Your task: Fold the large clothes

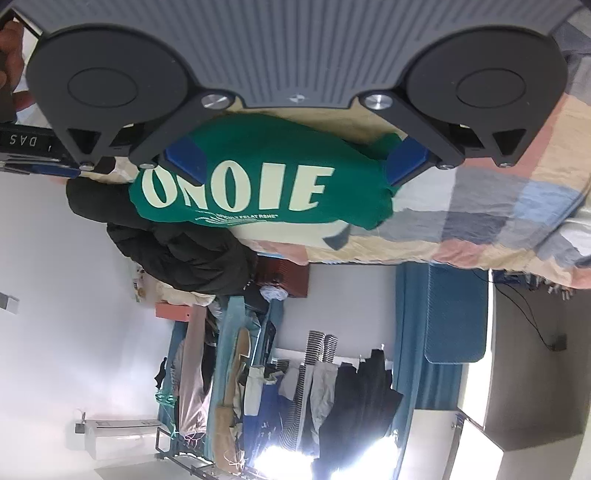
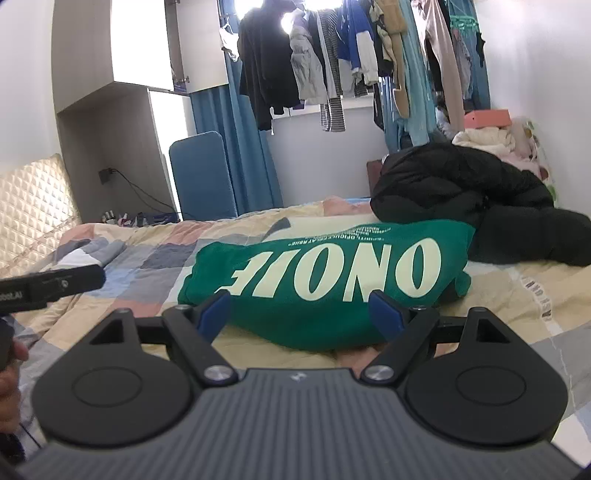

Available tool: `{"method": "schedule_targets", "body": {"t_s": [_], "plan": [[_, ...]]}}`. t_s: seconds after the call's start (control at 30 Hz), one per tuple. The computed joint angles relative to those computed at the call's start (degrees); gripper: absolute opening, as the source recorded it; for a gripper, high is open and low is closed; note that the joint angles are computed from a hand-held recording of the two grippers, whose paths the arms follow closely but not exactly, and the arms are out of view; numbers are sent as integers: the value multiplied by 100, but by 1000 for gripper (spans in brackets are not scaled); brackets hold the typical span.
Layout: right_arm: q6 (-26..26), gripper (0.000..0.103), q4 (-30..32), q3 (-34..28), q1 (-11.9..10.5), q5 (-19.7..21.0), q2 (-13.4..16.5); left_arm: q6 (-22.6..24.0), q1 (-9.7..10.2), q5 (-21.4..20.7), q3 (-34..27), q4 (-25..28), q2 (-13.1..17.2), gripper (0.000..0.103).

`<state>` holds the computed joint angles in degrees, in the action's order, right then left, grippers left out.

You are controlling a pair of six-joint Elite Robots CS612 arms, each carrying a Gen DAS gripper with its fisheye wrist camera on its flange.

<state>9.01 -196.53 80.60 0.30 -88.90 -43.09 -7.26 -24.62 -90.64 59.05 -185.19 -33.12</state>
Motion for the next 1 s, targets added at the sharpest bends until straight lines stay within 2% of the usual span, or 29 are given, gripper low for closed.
{"method": "schedule_targets", "body": {"t_s": [0.23, 0.3, 0.33, 0.67, 1.0], "plan": [[-72, 86, 11, 3, 29, -71, -17, 51, -6, 127, 159, -69, -97, 103], [-15, 102, 36, 17, 29, -92, -37, 62, -12, 173, 192, -85, -120, 103], [25, 103, 31, 24, 35, -139, -46, 53, -10, 169, 214, -91, -133, 103], [-101, 103, -50, 66, 50, -188, -82, 73, -81, 471, 420, -88, -276, 103], [-122, 103, -46, 75, 65, -228, -92, 95, -100, 518, 466, 12, -332, 103]]}}
